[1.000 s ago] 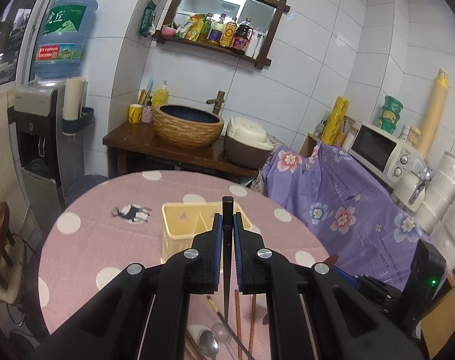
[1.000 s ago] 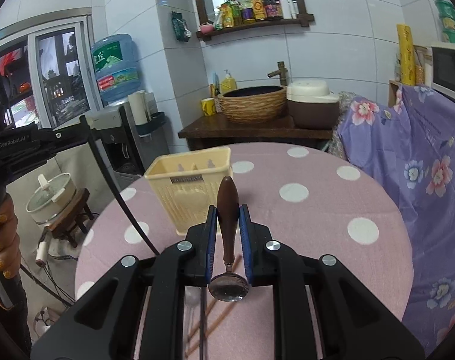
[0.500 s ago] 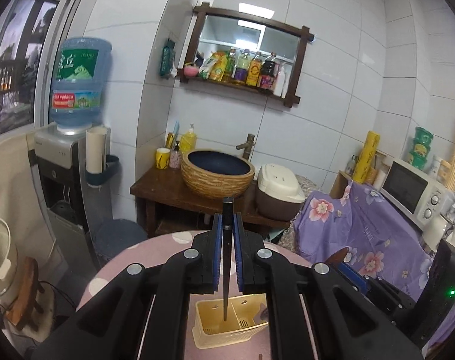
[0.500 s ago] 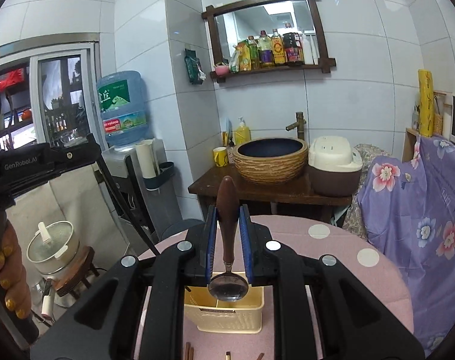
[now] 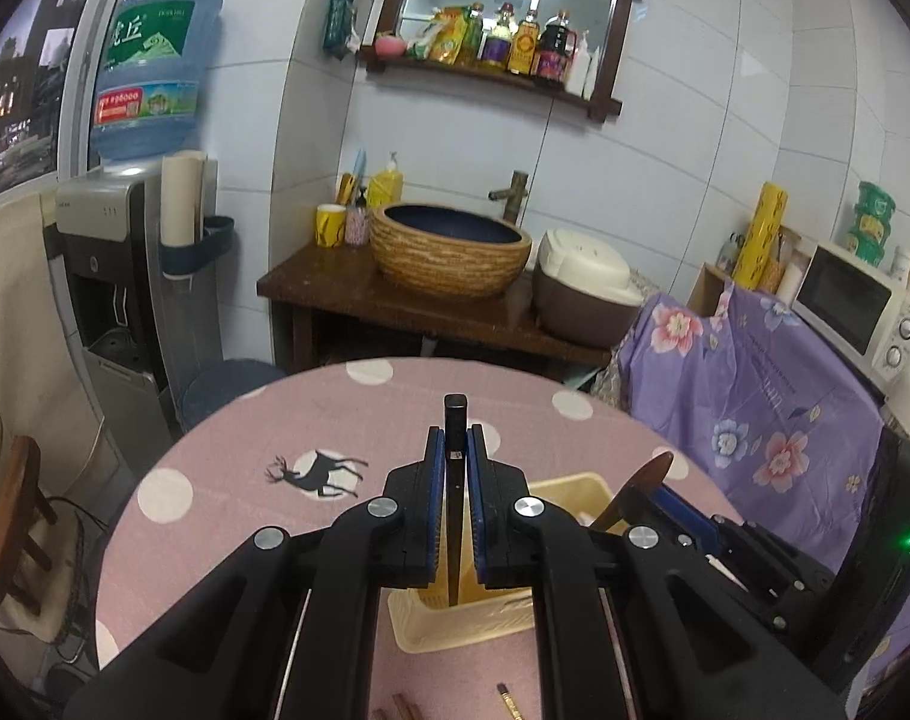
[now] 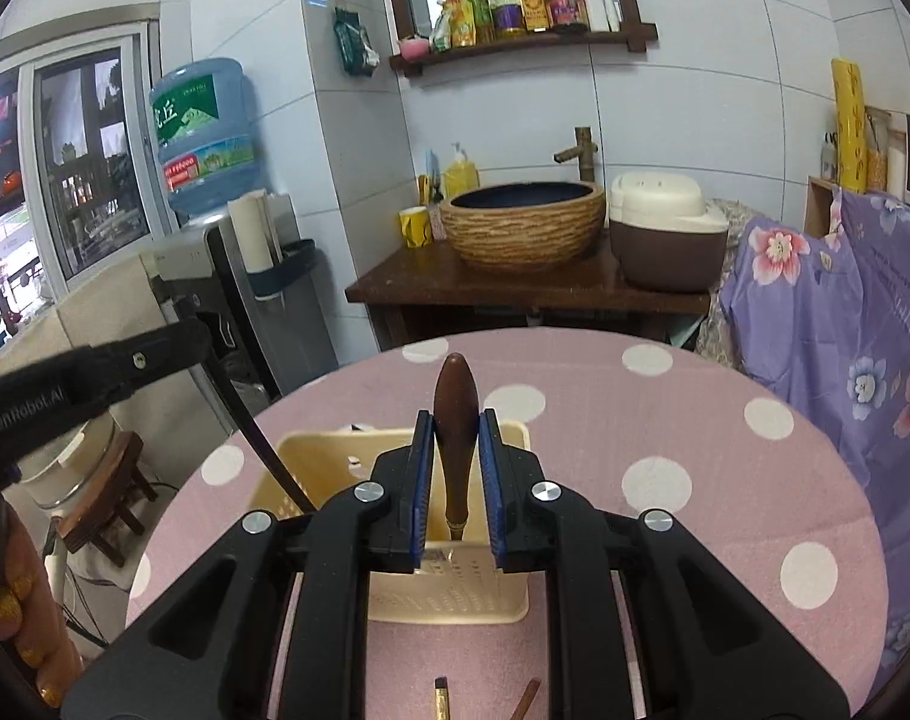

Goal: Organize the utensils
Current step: 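Lower the spoon into the beige holder and open the right tool while the left releases the chopstick, then move both tools back down to the remaining utensils on the table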

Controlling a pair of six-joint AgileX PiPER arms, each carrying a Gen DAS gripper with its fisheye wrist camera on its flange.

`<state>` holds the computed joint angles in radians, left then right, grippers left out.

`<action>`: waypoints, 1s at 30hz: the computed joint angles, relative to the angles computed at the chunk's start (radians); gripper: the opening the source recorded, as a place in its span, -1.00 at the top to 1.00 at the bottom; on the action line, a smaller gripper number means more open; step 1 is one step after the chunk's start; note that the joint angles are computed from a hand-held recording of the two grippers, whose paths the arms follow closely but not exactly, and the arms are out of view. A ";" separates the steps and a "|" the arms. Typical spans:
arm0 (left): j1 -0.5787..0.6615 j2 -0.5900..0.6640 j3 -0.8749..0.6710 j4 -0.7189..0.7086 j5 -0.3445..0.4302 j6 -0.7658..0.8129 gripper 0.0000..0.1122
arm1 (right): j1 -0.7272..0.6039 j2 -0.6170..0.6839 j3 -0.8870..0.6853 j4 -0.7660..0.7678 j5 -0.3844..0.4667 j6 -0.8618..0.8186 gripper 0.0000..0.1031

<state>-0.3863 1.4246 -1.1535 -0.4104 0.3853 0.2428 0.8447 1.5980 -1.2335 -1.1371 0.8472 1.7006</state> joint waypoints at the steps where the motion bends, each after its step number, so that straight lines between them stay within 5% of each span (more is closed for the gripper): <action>1: 0.002 0.008 0.000 -0.007 0.002 0.003 0.85 | -0.001 0.005 0.004 0.001 -0.003 0.005 0.68; 5: 0.005 0.010 0.028 -0.011 -0.040 0.016 0.85 | -0.012 0.015 0.025 0.009 -0.029 0.020 0.68; 12: 0.026 0.000 0.019 -0.115 0.014 0.111 0.78 | -0.010 0.016 0.042 -0.024 -0.046 0.061 0.66; 15: 0.035 -0.041 0.061 -0.147 -0.001 0.140 0.02 | 0.014 -0.005 0.063 -0.048 -0.034 0.084 0.43; 18: 0.047 -0.126 0.158 -0.228 -0.044 0.239 -0.13 | 0.068 -0.049 0.111 -0.098 0.012 0.145 0.10; 22: 0.105 -0.240 0.321 -0.408 -0.039 0.453 -0.44 | 0.180 -0.095 0.171 -0.097 0.126 0.186 0.09; 30: 0.231 -0.281 0.578 -0.531 0.015 0.643 -0.34 | 0.344 -0.128 0.341 0.010 0.170 0.297 0.08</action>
